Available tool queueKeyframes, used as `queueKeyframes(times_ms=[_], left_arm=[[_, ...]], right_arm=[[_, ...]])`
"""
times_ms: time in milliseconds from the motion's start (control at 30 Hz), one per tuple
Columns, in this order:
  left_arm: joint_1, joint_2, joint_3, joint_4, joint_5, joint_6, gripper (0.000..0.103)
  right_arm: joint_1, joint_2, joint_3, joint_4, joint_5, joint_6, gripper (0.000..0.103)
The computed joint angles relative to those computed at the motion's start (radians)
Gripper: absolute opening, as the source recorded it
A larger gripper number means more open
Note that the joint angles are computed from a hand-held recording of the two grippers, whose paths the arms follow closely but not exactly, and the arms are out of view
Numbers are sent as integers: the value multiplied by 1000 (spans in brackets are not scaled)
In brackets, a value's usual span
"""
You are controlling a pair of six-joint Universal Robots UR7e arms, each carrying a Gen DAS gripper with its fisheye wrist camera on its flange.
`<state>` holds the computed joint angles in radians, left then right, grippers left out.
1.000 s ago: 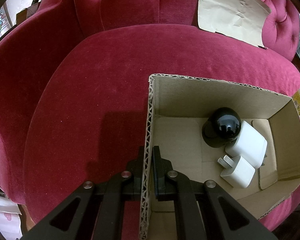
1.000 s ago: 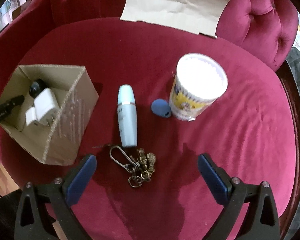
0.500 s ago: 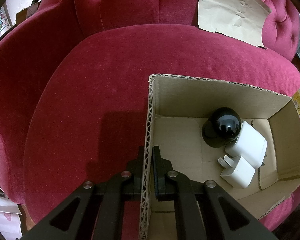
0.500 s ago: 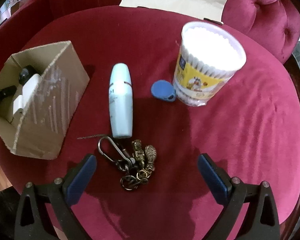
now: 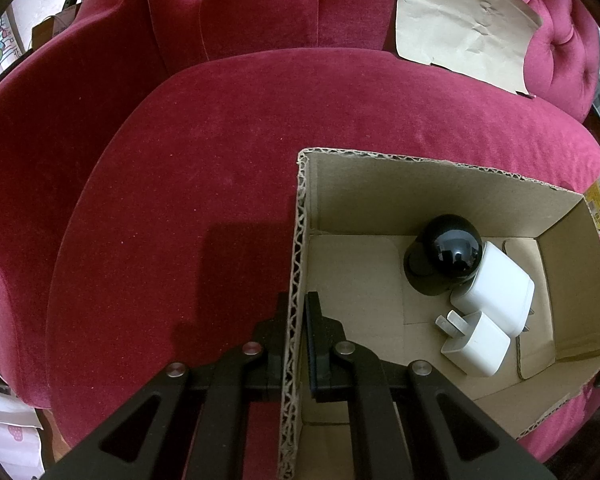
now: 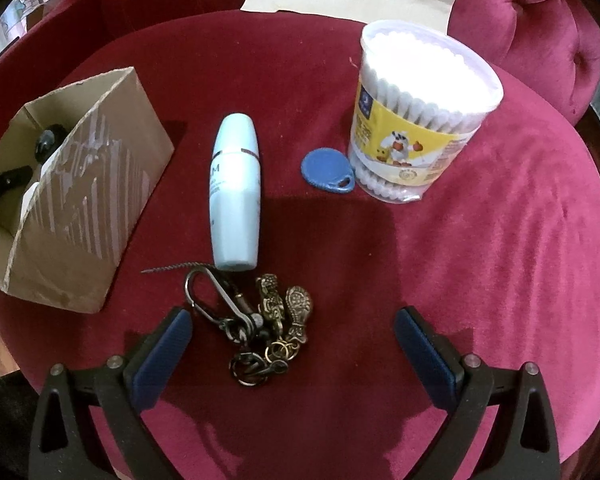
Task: Organize rigid objects
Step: 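Move the right tool back toward the brass keychain bundle, then grasp the brass keychain bundle by its ring with the right tool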
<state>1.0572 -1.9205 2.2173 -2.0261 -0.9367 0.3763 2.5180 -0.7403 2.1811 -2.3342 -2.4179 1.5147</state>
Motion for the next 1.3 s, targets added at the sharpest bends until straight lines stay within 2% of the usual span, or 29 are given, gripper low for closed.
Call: queueKeyframes(times_ms=[200, 333, 433, 467, 500, 533, 600, 833, 1300], left_arm=[[0, 2, 0, -2, 0, 0, 6], [0, 1, 0, -1, 0, 0, 6], [0, 2, 0, -2, -1, 1, 6], [1, 2, 0, -2, -1, 1, 6], [0, 2, 0, -2, -1, 1, 6], [0, 2, 0, -2, -1, 1, 7], [1, 2, 1, -5, 1, 3, 7], [2, 4, 1, -7, 1, 4, 7], [3, 4, 1, -9, 1, 5, 7]], right_arm=[[-6, 1, -1, -9, 0, -15, 103], [14, 15, -21, 29, -17, 19, 100], [27, 18, -34, 36, -17, 23, 79], [33, 17, -38, 37, -17, 20, 64], [38, 17, -43, 49, -19, 31, 42], [41, 15, -48, 61, -21, 39, 34], [45, 17, -62, 103, -17, 61, 25], [50, -4, -57, 96, -13, 68, 19], [61, -42, -110, 212, -26, 121, 18]])
